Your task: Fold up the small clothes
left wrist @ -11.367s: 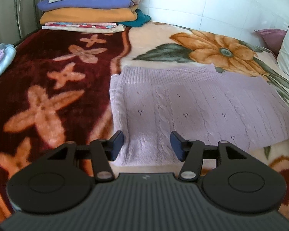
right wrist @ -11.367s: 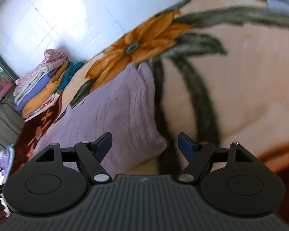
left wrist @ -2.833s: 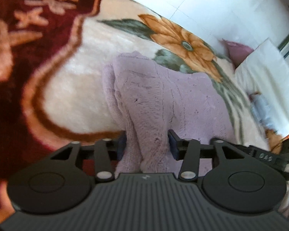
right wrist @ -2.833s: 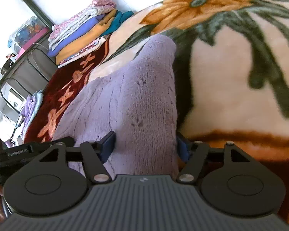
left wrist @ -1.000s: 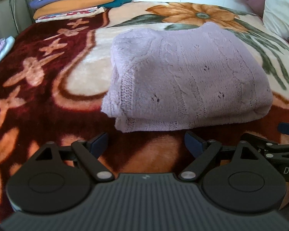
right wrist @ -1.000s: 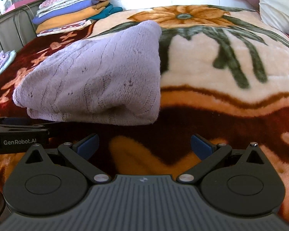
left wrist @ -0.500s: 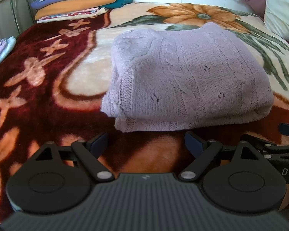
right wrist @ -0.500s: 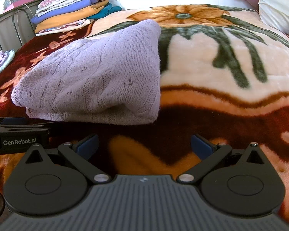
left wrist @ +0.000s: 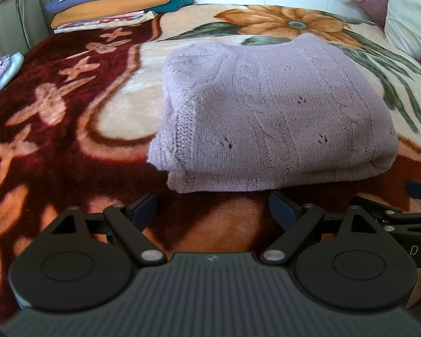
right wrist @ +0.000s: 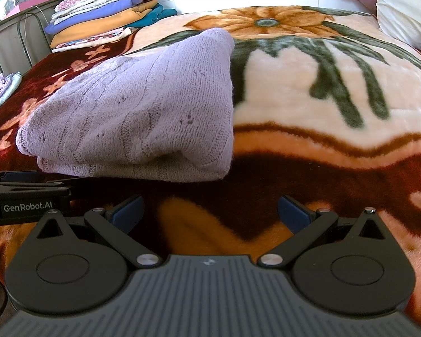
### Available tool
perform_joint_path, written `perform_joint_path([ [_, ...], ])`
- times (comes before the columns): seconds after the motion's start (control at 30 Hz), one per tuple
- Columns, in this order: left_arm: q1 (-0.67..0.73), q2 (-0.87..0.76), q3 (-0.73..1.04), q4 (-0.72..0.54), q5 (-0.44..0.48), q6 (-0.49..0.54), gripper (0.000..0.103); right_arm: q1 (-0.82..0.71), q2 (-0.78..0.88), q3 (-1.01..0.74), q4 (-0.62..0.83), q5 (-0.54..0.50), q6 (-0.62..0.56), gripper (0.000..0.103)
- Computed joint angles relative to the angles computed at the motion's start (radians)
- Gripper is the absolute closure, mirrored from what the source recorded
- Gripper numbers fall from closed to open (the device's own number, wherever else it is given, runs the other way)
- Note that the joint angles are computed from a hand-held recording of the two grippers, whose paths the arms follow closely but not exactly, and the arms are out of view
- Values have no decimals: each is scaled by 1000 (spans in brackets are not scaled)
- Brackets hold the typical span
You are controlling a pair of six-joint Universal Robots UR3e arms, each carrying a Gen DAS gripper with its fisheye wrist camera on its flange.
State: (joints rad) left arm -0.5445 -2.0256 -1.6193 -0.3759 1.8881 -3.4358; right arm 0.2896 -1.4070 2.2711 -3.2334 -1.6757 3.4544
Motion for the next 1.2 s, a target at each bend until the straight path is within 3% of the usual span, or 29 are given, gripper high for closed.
perform_joint_path([
  [1.2, 0, -2, 8, -12, 1, -3, 15, -3, -2, -1, 4, 4, 0, 0],
])
